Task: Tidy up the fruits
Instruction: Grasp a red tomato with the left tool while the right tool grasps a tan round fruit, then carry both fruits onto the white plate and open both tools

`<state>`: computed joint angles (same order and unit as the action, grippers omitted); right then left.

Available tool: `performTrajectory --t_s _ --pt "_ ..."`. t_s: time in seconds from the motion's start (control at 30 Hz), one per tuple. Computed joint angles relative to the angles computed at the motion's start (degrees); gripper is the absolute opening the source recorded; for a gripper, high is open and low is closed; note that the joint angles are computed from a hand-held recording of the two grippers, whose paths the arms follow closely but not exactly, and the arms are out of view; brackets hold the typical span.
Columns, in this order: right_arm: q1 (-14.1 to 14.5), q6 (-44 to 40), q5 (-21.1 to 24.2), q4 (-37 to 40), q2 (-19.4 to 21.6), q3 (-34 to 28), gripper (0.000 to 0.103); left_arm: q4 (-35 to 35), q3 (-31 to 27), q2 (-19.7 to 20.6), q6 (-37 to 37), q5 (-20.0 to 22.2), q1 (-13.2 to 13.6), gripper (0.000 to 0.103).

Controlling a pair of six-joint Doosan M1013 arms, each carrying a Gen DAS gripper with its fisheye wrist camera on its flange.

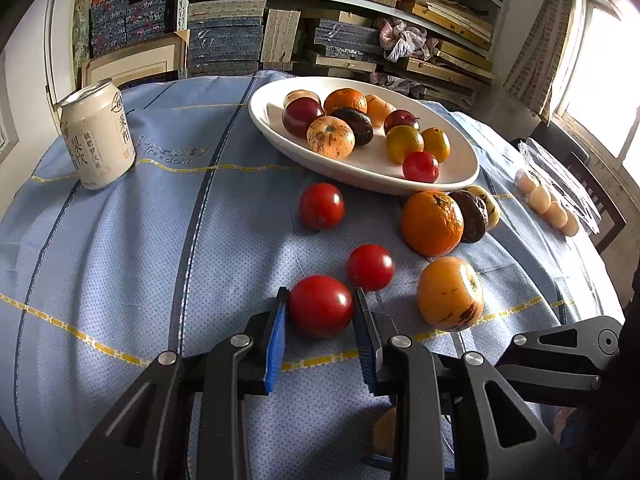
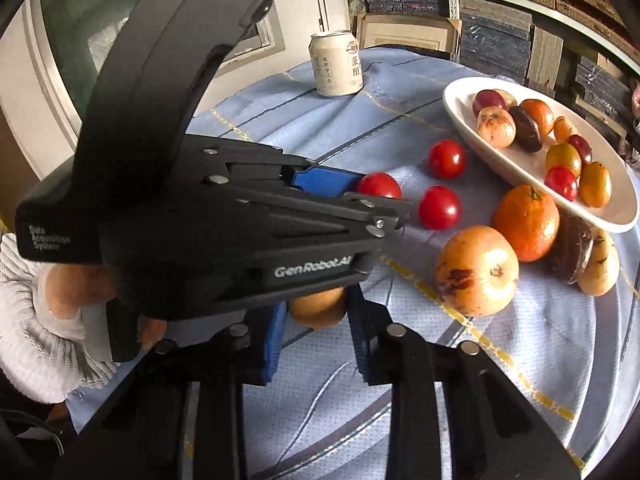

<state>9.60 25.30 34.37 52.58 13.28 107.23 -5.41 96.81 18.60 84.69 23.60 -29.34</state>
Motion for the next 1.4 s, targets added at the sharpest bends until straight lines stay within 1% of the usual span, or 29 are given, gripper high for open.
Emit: performTrajectory --t_s 0.07,0.13,0.23,0.33,0.4,0.43,0.47,0.5,0.57,0.6,0.63,0.67,0.7,0.73,0.77,0.8,0.87,0.9,0.97,1.07,1.13,1.17,1.2,1.27,1.3,1.33,1.4 --pt "-0.6 -1.9 0.6 1.2 -0.6 0.8 0.028 -0.1 0.1 0.0 0.1 -0.1 0.0 0.031" --pt "-1.6 -4.0 1.0 2.9 -1.5 1.9 0.028 -0.5 0.5 -0.3 0.6 -1.1 -0.1 0.031" --pt "-3.7 -8.5 0.4 7.6 -3.6 3.7 0.028 2.7 1.3 -1.1 -0.9 -3.5 -0.9 0.03" --pt "-6.8 -11.3 0.3 14.0 -4.9 4.5 0.028 3.7 1.9 -1.7 -1.2 -5.6 -1.5 0.026" --pt "-8.5 -12.1 0.4 16.6 -5.5 4.7 0.028 5.5 1.9 -2.0 -3.4 -6.9 -1.6 0.025" --pt "-9.5 -11.8 0.6 17.5 -5.5 4.5 0.028 2.9 1.7 -2.0 -1.3 -6.9 -1.3 0.025" --pt "-10.3 -11.8 1.1 17.9 -5.6 4.6 0.028 -2.0 1.0 -1.8 2.6 -6.6 -0.8 0.025" --pt "-10.8 -11.3 0.8 18.1 -5.6 4.5 0.028 -3.9 0.4 -1.6 3.8 -6.5 -0.6 0.025" --pt "-11.8 -10.8 0.8 18.7 -5.9 4.5 0.028 -2.1 -0.6 -0.9 1.8 -6.3 -0.6 0.025" --pt "-12.3 -10.6 1.2 19.2 -5.7 4.5 0.028 -2.3 -0.9 -0.7 2.4 -5.7 -0.6 0.025" --pt "-12.6 -10.6 1.4 19.4 -5.6 4.5 0.028 -5.5 -1.1 -0.5 5.8 -4.6 -0.4 0.024" --pt "-12.9 -10.5 1.9 19.5 -5.4 4.4 0.028 -10.3 -1.3 -0.5 10.9 -2.2 -0.1 0.025" --pt "-13.0 -10.3 2.2 19.2 -5.3 4.4 0.028 -12.1 -0.9 -0.7 12.9 -1.9 0.0 0.026" --pt "-13.0 -10.1 2.4 19.1 -5.3 4.4 0.028 -10.9 -0.1 -1.2 12.7 -2.2 -0.3 0.026" --pt "-13.1 -9.9 2.7 18.9 -5.2 4.4 0.028 -8.5 0.3 -1.4 11.0 -2.5 -0.6 0.025" --pt "-13.2 -9.8 2.8 18.7 -5.1 4.3 0.028 -9.0 0.7 -1.6 11.8 -2.9 -0.7 0.025" --pt "-13.4 -9.7 3.1 18.7 -5.0 4.3 0.028 -13.9 0.8 -1.6 16.9 -2.8 -0.7 0.025" --pt "-13.4 -9.7 3.2 18.9 -5.0 4.2 0.028 -14.6 0.8 -1.4 18.2 -2.6 -0.8 0.025" --pt "-13.5 -9.8 3.1 19.3 -5.0 4.2 0.028 -13.7 0.6 -1.1 18.5 -2.1 -1.4 0.026" --pt "-13.6 -10.2 3.2 19.8 -5.0 4.2 0.028 -7.4 0.7 -0.9 13.8 -2.4 -2.3 0.036" --pt "-13.6 -10.6 3.4 20.1 -5.1 4.3 0.028 -5.5 0.0 -0.2 12.1 -0.3 -2.3 0.04" --pt "-13.6 -10.6 3.5 20.2 -5.2 4.4 0.028 -5.2 -0.7 0.6 11.8 1.8 -2.3 0.04" --pt "-13.5 -10.6 3.3 20.3 -5.2 4.4 0.028 -3.4 -0.4 0.5 10.3 1.1 -2.7 0.04" --pt "-13.6 -10.8 3.4 20.7 -5.3 4.5 0.028 -2.3 0.1 0.1 9.9 -0.1 -3.1 0.04" --pt "-13.6 -10.9 3.4 20.8 -5.4 4.6 0.029 -2.1 0.1 0.1 9.9 0.0 -3.1 0.039" --pt "-13.6 -10.9 3.4 20.9 -5.4 4.6 0.028 -1.7 0.1 0.1 9.4 0.0 -3.1 0.038" --pt "-13.6 -10.8 3.4 20.7 -5.5 4.6 0.028 -3.0 0.4 -0.2 9.7 -1.0 -2.9 0.03"
